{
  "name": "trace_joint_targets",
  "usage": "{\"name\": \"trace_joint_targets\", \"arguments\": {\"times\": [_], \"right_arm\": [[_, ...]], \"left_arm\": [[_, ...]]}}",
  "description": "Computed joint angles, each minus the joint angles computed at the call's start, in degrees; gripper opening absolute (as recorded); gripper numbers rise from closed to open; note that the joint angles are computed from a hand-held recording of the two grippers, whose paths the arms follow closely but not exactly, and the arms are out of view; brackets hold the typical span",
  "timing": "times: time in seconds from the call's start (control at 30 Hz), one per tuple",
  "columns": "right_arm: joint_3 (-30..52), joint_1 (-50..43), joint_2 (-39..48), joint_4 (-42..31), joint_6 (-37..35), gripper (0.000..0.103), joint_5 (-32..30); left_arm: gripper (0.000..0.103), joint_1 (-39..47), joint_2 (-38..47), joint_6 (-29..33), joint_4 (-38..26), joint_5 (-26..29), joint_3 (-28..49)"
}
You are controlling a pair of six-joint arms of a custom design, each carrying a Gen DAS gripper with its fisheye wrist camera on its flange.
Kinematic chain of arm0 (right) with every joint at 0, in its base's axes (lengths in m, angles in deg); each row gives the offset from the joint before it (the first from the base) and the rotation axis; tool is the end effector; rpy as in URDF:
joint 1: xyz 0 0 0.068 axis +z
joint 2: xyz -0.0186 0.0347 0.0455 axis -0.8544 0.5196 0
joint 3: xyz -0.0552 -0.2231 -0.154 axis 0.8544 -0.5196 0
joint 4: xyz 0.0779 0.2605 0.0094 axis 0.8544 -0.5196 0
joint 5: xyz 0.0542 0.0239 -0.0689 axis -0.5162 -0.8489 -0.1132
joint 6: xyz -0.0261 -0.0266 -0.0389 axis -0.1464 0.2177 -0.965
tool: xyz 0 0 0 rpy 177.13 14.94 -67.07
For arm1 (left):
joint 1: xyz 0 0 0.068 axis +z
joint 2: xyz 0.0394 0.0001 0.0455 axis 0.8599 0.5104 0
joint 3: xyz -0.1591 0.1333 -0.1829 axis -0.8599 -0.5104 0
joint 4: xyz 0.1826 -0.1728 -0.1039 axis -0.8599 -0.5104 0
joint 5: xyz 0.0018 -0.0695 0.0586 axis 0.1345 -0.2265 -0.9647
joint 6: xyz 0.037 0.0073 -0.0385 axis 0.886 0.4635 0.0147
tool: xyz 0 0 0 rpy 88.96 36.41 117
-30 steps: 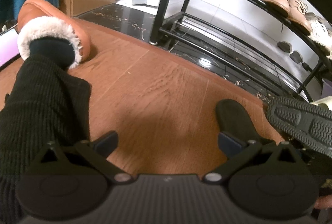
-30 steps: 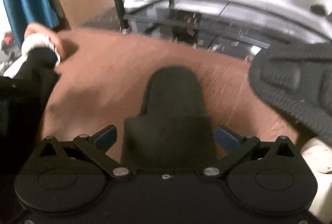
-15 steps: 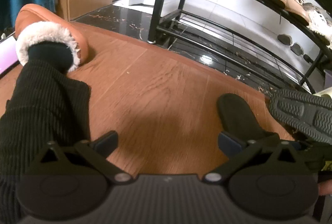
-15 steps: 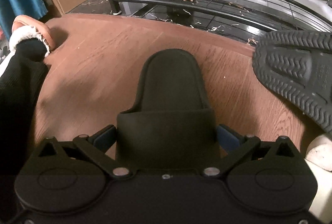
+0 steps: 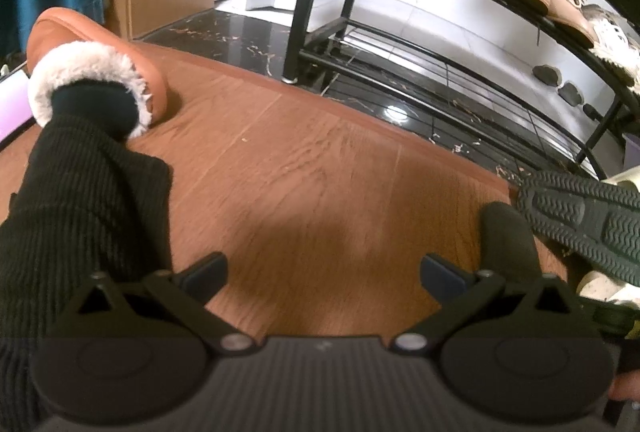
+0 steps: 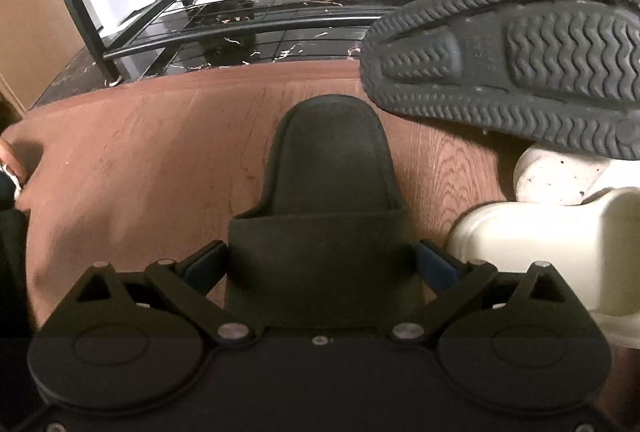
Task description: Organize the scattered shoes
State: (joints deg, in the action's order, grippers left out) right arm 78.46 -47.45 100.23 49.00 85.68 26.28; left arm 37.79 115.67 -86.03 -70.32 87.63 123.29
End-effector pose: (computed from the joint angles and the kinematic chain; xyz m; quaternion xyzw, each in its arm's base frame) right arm 0.2129 0.0345 0.1775 0.2012 0.9303 0.0091 0.3065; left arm 0.2488 -0.0986 0.2177 0.0378 0.9310 -0.1266 0.3403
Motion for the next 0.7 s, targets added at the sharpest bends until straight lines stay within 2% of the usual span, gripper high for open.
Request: {"name": "trace_joint_targets", "arguments": {"times": [0.3,0.5,0.57,0.67,0.7], "right_arm": [[1.3,0.8,1.3,-0.7,0.9,0.103,-0.6],[2.2,1.7,-1.8,-2.8,0.6,0.103,1.0],[1.4,1.0,-6.5,-3.1,-0.1,0.103,0.2],[-1.6,-3.8,-19.8,-5.5,-2.9,0.103,-3.9],[-2.0,-4.6,-21.3,-5.7,-3.5,0.103,-4.4]], "left_arm": [[0.102,-0.2,0.0,0.1,0.0,0.1,0.0],[0.102,-0.4,0.1,0.3,-0.3,-0.3,0.1],[0.102,-0.7,0.0,0.6,-0.2,-0.7,0.0],[0.102,-1.4,-0.4,1.2,0.2,-1.4,-0.2],[0.102,-1.9,-0.7,1.6,0.5,-1.6,-0.4]]}}
